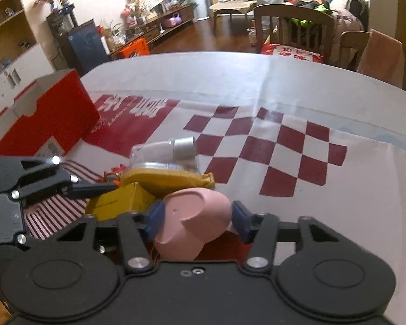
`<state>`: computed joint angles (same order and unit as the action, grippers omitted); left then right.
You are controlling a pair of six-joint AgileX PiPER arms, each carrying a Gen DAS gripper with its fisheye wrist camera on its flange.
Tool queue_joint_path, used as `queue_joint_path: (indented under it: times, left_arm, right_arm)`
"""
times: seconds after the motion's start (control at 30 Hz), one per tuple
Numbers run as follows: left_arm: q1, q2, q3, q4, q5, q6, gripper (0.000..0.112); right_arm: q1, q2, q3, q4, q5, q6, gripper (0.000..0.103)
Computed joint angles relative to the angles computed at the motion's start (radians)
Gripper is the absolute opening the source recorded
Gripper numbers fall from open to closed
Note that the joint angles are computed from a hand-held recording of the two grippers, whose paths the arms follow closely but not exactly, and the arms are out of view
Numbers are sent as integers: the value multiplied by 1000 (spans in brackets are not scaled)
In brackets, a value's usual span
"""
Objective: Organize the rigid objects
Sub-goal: 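Grasp the small yellow carton with the left tool while the right tool grasps the pink heart container, then carry the yellow carton with the left tool while the right tool carries the pink heart to the box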
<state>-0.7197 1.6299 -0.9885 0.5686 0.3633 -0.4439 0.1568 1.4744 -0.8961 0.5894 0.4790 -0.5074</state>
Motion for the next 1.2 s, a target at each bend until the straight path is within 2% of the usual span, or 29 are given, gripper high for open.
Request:
queue_joint_path:
  times: [0.03, 0.1, 0.17, 0.33, 0.57, 0.77, 0.97, 1.2]
  left_arm:
    - [4, -4, 1, -10, 2, 0, 43]
    - [14, -18, 10, -48, 4, 17, 38]
    - [25, -30, 15, -88, 8, 41, 30]
    - [46, -62, 31, -178, 32, 77, 29]
    - [53, -139, 83, -216, 68, 63, 29]
    - [81, -238, 115, -288, 128, 78, 29]
    - [117, -346, 131, -336, 200, 89, 29]
    - [196, -440, 118, -437, 273, 185, 29]
  right_arm:
    - [-11, -8, 5, 30, 2, -13, 38]
    - [-28, -24, 11, 75, 16, -24, 34]
    - [-15, -40, 20, 58, 10, 2, 32]
    - [30, -110, 61, 68, 4, 19, 25]
    - [121, -201, 104, -63, -28, 190, 24]
    - [138, -280, 116, -131, -5, 306, 24]
    - [159, -354, 104, -272, 13, 482, 24]
    - [226, -418, 80, -468, 37, 719, 24]
